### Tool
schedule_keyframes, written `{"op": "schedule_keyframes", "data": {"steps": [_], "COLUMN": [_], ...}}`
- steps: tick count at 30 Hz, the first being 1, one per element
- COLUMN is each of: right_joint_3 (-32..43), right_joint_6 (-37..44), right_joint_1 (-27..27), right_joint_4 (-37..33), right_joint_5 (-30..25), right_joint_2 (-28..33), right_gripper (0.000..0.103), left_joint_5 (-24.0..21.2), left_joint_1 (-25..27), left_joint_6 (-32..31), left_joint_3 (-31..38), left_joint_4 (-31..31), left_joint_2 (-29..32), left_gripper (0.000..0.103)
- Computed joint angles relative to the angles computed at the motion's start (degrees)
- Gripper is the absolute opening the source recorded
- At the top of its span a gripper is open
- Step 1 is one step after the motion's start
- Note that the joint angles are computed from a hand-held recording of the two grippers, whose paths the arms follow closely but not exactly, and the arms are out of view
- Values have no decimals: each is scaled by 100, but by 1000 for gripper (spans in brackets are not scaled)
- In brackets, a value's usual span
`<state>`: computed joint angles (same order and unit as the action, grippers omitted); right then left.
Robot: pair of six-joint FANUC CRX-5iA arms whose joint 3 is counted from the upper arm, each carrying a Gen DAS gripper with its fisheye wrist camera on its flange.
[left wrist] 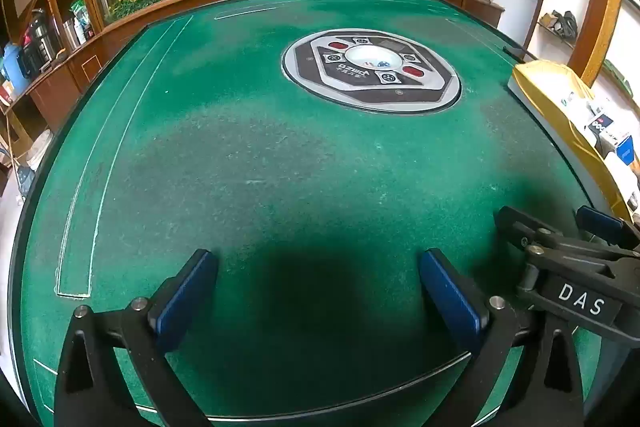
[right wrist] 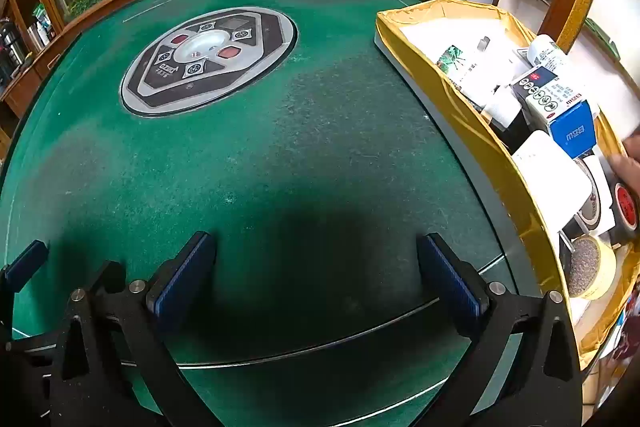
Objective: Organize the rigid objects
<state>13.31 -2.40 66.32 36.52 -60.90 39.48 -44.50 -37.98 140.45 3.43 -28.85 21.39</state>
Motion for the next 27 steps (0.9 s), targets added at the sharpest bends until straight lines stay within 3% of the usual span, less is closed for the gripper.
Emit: {"op": "schedule_keyframes", "data": {"steps": [27], "right_joint_3": [18], "right_joint_6": [-17], "right_joint_1": [-9], "right_joint_4": [8], "right_joint_5": [37], "right_joint_2": [46], "right_gripper": [103], "left_joint_5": [25], "left_joint_1": [-3], "left_joint_6": [13], "left_joint_3": [8], "left_joint_4": [7], "left_joint_2": [14], "left_gripper": [103]}}
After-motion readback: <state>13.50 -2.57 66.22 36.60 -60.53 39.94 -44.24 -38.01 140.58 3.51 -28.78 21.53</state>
